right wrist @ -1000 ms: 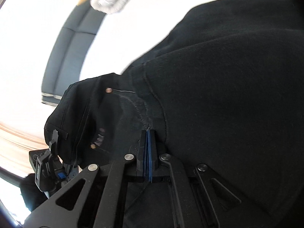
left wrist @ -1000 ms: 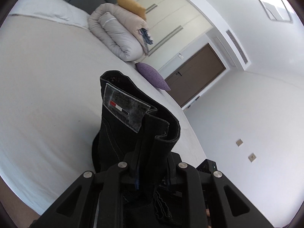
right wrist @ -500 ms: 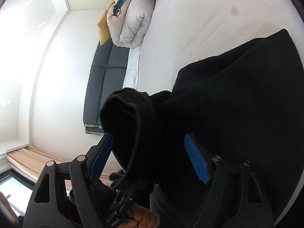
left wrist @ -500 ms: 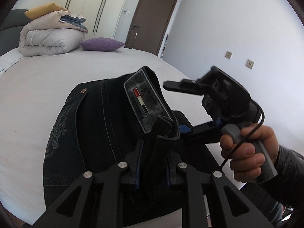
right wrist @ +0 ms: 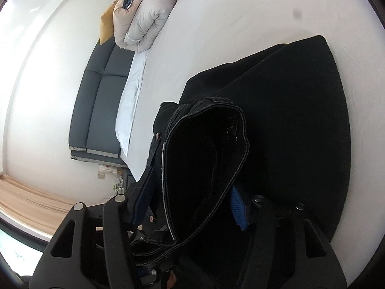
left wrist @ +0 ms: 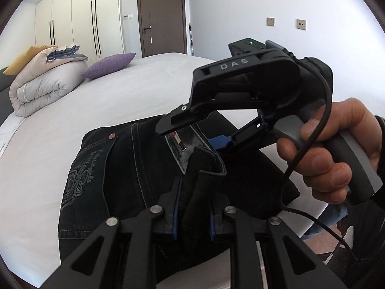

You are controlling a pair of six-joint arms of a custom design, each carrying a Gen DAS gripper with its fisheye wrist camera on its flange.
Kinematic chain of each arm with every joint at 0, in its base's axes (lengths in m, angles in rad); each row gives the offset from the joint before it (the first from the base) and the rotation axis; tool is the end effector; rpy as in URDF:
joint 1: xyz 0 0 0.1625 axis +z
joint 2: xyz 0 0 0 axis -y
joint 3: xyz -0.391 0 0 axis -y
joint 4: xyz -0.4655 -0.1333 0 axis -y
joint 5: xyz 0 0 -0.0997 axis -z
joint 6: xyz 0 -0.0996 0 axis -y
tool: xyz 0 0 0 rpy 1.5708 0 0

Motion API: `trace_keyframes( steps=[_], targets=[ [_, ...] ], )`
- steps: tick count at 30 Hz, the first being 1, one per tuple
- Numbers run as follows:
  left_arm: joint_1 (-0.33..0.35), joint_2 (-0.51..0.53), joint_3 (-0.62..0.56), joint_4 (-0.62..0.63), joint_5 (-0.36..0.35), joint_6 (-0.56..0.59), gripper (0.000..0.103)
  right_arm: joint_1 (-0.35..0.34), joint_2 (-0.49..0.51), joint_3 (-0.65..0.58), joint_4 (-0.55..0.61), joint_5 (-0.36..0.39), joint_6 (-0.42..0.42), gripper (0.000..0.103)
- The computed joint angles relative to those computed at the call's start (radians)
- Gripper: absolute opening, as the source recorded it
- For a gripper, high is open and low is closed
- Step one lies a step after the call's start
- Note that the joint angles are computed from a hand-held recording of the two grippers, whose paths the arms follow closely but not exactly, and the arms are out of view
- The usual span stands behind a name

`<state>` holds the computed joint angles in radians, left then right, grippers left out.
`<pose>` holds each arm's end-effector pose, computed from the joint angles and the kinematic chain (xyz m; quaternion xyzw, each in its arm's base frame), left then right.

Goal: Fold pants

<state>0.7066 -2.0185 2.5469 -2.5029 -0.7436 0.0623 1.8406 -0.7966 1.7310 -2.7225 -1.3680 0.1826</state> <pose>-0.1328 -0.3850 0.2574 0.3288 0.8385 -0.3227 0.2909 0.3260 -0.6033 -0.0061 -0.0541 0.9876 -0.0826 0.1223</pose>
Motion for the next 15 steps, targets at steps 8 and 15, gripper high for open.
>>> trace_keyframes(
  steps=[8,15],
  targets=[
    [-0.012,0.027,-0.002,0.012,-0.003,0.009,0.019,0.019,-0.017,0.037,-0.060,-0.077,0.022,0.015],
    [-0.017,0.102,-0.045,-0.054,-0.038,0.081,0.019,0.025,-0.071,0.076,-0.148,-0.100,-0.002,0.013]
  ],
)
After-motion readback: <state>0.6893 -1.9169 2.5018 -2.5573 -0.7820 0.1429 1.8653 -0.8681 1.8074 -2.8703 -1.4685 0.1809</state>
